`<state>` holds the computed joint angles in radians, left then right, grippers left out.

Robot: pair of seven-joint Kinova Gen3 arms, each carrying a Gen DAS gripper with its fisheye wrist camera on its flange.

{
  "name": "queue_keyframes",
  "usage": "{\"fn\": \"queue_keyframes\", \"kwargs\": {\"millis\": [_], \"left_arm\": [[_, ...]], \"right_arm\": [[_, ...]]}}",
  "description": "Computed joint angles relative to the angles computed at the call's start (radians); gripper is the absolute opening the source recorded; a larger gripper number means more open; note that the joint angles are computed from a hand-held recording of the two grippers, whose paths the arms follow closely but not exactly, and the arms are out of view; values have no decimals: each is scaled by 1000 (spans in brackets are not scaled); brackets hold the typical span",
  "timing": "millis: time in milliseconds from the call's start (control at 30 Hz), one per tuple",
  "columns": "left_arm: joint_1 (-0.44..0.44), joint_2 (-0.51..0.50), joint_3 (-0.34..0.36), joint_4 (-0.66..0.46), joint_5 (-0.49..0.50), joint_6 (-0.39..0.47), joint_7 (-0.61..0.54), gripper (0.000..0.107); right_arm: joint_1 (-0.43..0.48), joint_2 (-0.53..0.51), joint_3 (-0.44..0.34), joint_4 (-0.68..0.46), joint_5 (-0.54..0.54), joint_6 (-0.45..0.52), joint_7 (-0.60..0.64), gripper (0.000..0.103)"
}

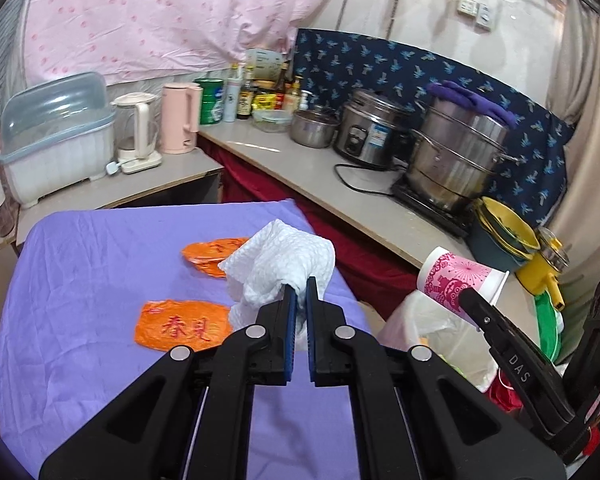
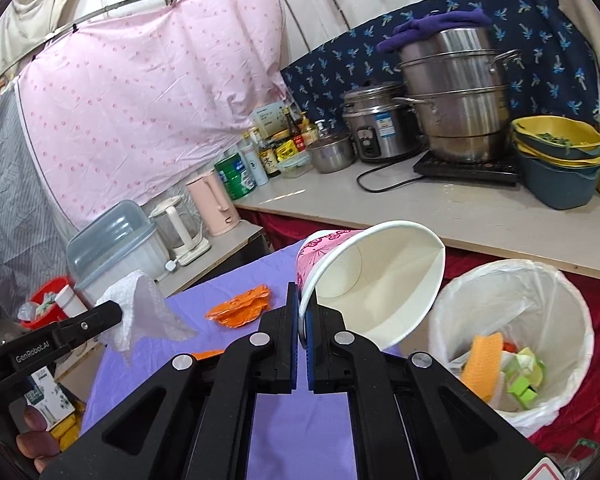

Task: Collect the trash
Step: 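Carry the tissue and paper cup over the bin with both tools, then open both tools to drop the tissue and cup into the bin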

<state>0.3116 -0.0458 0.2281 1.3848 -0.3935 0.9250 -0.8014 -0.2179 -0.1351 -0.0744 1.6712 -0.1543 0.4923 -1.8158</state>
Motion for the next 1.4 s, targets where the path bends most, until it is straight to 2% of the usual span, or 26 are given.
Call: {"fn": "queue_keyframes", "kwargs": {"millis": [267, 500, 700, 1033, 1333, 1400], "left_arm": [[131, 99, 46, -109, -79, 51, 22, 4], [281, 218, 24, -231, -105, 86, -10, 4], [377, 332, -14, -345, -90, 108, -64, 4], [439, 478, -91, -496, 25, 151, -182, 4], [442, 553, -144, -566, 107, 182, -241, 6], [432, 561, -148, -571, 125, 182, -245, 10]], "right_arm": [[35, -88, 91, 75, -57, 4, 59, 3], [65, -127, 179, 122, -110, 21, 133, 3], [105, -134, 234, 157, -146, 31, 179, 3], [158, -85, 284, 182, -221, 39, 255, 3], [210, -14, 247, 162, -255, 44, 281, 4], [215, 12, 247, 147, -282, 56, 305, 9]]}}
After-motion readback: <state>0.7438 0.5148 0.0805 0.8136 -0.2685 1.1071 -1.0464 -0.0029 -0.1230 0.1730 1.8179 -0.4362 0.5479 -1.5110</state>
